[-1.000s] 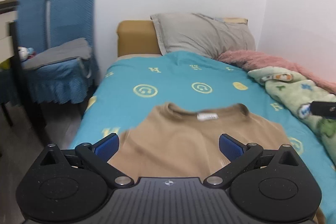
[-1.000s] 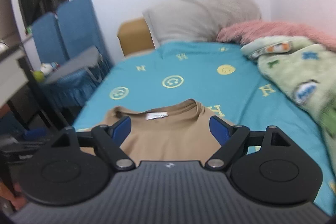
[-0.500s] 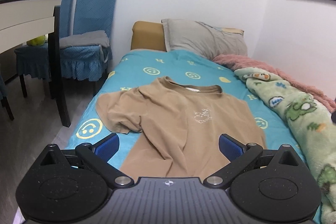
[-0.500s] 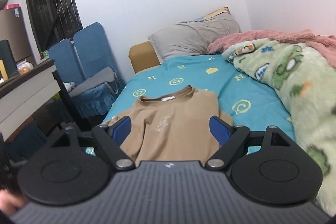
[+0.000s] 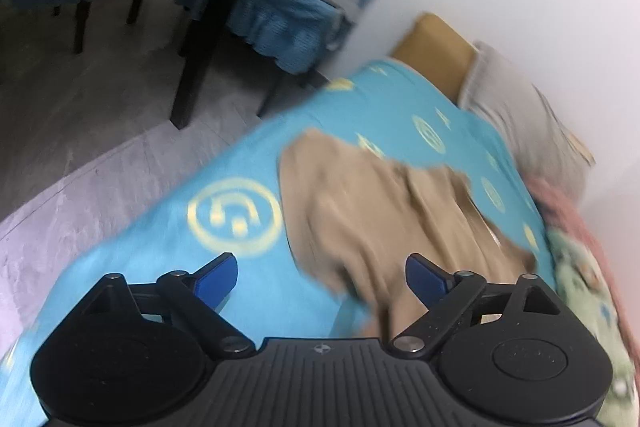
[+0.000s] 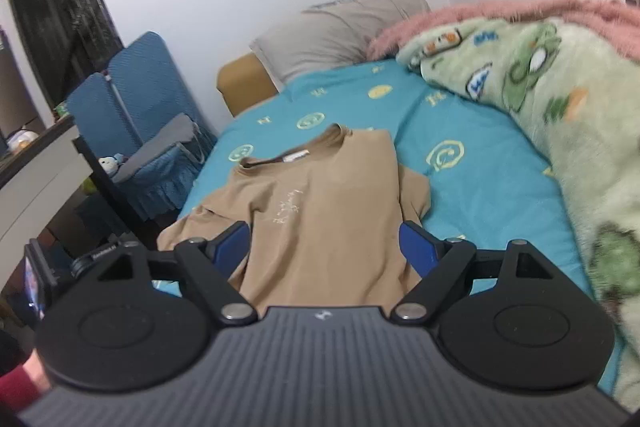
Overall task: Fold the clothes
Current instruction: 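Lay the T-shirt flat on the bed and open both grippers, then grasp the T-shirt hem with the left gripper and pull it straight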
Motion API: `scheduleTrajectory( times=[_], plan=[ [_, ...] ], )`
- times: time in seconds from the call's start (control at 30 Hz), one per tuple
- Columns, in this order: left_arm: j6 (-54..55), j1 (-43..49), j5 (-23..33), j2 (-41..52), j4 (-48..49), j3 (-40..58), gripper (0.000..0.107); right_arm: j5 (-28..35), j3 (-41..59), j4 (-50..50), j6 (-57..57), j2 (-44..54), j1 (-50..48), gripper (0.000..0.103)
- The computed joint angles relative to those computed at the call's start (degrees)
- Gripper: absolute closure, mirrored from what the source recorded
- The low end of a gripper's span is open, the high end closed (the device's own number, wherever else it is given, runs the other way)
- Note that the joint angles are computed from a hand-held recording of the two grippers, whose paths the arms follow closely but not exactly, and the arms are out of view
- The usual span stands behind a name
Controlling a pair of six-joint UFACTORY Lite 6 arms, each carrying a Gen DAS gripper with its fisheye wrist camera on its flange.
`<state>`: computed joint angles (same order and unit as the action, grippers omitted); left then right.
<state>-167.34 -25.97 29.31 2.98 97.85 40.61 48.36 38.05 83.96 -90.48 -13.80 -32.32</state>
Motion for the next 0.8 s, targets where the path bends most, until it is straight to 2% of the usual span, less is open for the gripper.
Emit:
scheduleTrajectory(
  times=[0.07,0.17,0.2,0.27,0.37,0.4,0.47,0.53,0.67,0.8],
  plan=[
    [-6.5,5.4,-2.0,5.6,10.1,2.8,0.021,-2.9,2.5,3.0,-1.2,4.6,3.1,0.02],
    [-11.0,10.1,-3.0,14.7,18.4,9.2,0.027,-6.3,6.7,6.6,-2.4,11.4,6.7,0.02],
    [-9.8,10.8,-2.9,17.5,18.5,11.8,0.029,-7.1,8.0,7.4,-2.5,13.4,7.5,0.02],
    [-0.2,11.3,-2.8,22.7,13.8,18.7,0.038,-8.6,10.6,8.5,-2.9,17.2,9.0,0.02],
    [17.8,13.0,-6.1,28.9,6.0,28.8,0.078,-10.5,13.7,6.8,1.1,21.4,10.5,0.02],
    [23.8,13.8,-8.3,30.1,3.6,31.6,0.101,-10.0,14.2,6.2,2.6,22.4,10.5,0.02],
    [35.8,14.4,-8.5,32.7,-1.8,37.4,0.103,-9.1,15.4,5.0,5.5,24.3,10.6,0.02],
    [47.7,14.1,-5.0,35.8,-6.1,43.8,0.103,-8.9,16.0,4.4,7.1,25.6,11.0,0.02],
    [71.7,13.0,9.8,47.9,-17.4,66.1,0.103,-11.4,14.1,9.5,1.7,24.7,12.4,0.02],
    [91.6,13.4,18.2,63.2,-26.9,90.1,0.103,-16.1,11.7,18.6,-8.7,22.3,14.5,0.02]
  ],
)
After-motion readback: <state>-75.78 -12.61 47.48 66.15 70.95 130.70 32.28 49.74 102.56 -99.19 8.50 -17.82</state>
